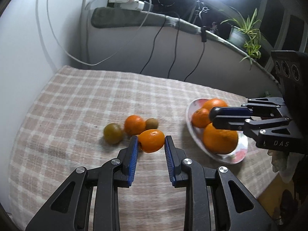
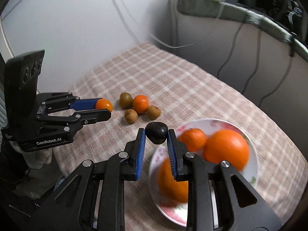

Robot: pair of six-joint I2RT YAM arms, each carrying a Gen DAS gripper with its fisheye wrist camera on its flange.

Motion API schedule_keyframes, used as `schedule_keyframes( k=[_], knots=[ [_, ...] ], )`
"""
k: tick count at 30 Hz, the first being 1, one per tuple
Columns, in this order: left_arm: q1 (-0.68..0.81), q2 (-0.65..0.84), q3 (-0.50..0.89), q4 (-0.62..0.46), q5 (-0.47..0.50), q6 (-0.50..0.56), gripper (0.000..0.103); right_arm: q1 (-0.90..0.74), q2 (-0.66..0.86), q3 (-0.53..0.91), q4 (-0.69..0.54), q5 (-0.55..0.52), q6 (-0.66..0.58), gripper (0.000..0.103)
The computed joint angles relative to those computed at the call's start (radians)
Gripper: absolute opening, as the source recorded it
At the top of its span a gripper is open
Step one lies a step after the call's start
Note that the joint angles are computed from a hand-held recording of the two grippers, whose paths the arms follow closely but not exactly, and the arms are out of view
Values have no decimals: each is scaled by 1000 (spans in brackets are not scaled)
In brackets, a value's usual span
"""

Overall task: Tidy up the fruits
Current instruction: 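Carry the plum in the right tool and small orange in the left tool to the plate, release both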

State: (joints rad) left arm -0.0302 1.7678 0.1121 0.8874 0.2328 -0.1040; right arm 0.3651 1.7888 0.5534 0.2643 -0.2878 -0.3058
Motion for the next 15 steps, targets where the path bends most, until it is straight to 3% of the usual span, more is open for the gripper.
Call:
schedule_keyframes(
  k=[9,15],
  knots=[
    [-166,-47,14,-11,-50,-94,25,-198,-188,-167,36,-69,-88,24],
    [-287,-81,47,-55,-97,-143,26,-331,-218,-202,33,-124,-139,24]
  ],
)
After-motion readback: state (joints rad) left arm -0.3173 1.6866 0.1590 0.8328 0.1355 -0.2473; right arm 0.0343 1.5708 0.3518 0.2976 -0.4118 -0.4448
